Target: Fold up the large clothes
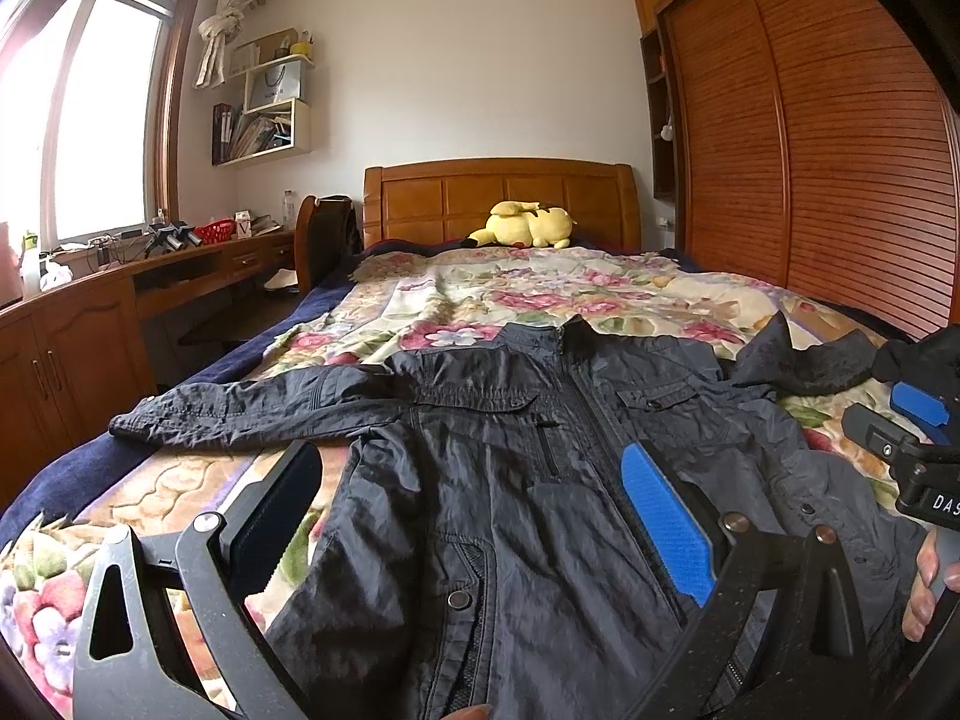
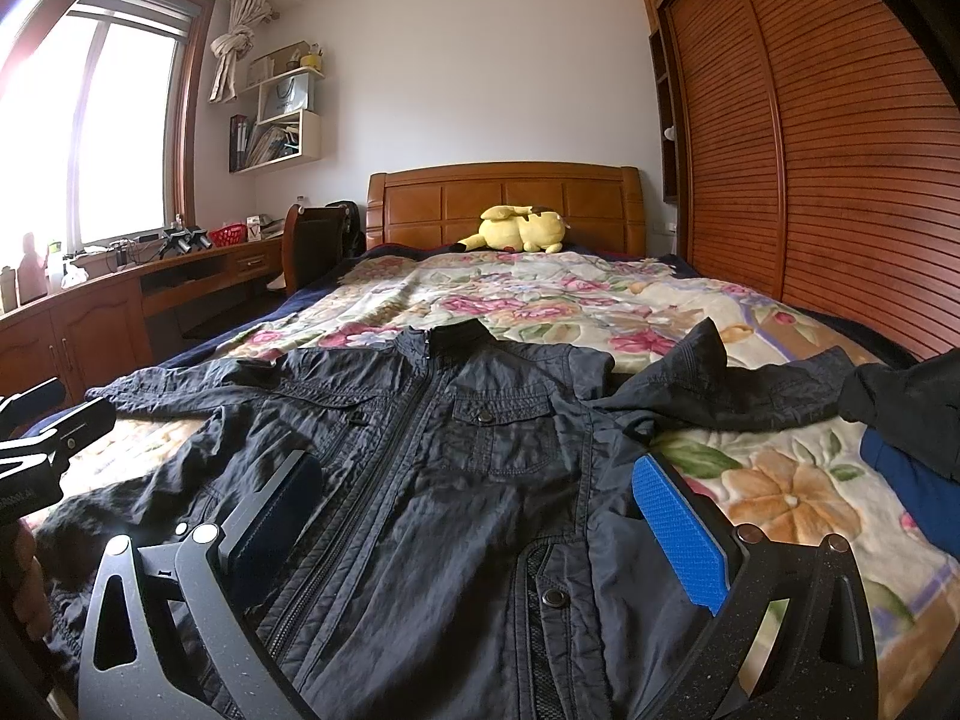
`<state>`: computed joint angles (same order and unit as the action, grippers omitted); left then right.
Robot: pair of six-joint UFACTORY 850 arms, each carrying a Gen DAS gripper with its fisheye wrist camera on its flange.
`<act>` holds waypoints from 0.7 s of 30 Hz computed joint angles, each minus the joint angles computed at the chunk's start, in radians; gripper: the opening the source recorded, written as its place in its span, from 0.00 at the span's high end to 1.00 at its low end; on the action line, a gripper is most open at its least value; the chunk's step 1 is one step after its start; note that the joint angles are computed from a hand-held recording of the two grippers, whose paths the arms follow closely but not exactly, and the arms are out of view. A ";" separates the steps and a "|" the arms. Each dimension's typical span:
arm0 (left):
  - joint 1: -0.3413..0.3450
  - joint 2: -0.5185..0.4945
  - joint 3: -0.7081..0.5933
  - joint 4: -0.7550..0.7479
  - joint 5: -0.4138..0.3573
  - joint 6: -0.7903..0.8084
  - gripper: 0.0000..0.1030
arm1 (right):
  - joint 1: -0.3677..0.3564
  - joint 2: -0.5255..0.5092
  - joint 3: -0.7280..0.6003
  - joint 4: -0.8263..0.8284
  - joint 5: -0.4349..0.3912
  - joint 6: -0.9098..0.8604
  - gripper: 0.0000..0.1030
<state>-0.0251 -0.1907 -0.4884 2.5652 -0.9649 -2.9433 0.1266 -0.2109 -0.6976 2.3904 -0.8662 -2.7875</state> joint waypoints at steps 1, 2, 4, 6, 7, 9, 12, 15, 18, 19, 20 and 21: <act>0.002 0.001 -0.001 0.001 0.002 0.001 0.02 | -0.001 0.000 -0.001 -0.003 0.000 0.002 0.00; 0.002 0.002 -0.001 0.000 0.003 0.003 0.02 | -0.001 0.000 0.000 -0.003 -0.001 0.001 0.00; -0.002 0.000 0.003 -0.001 -0.004 0.000 0.02 | -0.001 -0.001 -0.001 -0.004 -0.001 0.002 0.00; -0.001 0.001 0.003 0.000 -0.004 -0.001 0.02 | -0.003 0.000 0.000 -0.006 -0.003 0.004 0.00; -0.003 -0.001 0.004 -0.003 -0.007 -0.001 0.02 | -0.004 0.001 0.000 -0.007 -0.004 0.004 0.00; -0.002 0.000 0.005 0.001 -0.006 -0.004 0.02 | -0.004 0.001 0.000 -0.008 -0.003 0.005 0.00; -0.004 0.000 0.006 -0.003 -0.010 0.000 0.02 | -0.007 0.002 0.002 -0.015 -0.003 0.006 0.00; -0.003 0.000 0.007 0.000 -0.011 -0.005 0.02 | -0.008 0.003 0.001 -0.016 -0.004 0.006 0.00; -0.004 0.001 0.008 -0.001 -0.012 -0.003 0.02 | -0.011 0.003 0.002 -0.020 -0.005 0.011 0.00; -0.002 0.003 0.008 -0.001 -0.010 -0.001 0.02 | -0.010 0.003 0.002 -0.016 -0.006 0.008 0.00; 0.000 0.005 0.007 0.001 -0.007 -0.001 0.02 | -0.009 0.003 0.002 -0.014 -0.005 0.007 0.00; -0.004 0.001 0.009 0.000 -0.013 -0.004 0.02 | -0.009 0.002 0.002 -0.016 -0.005 0.007 0.00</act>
<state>-0.0292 -0.1896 -0.4794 2.5655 -0.9776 -2.9476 0.1174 -0.2085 -0.6954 2.3748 -0.8716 -2.7805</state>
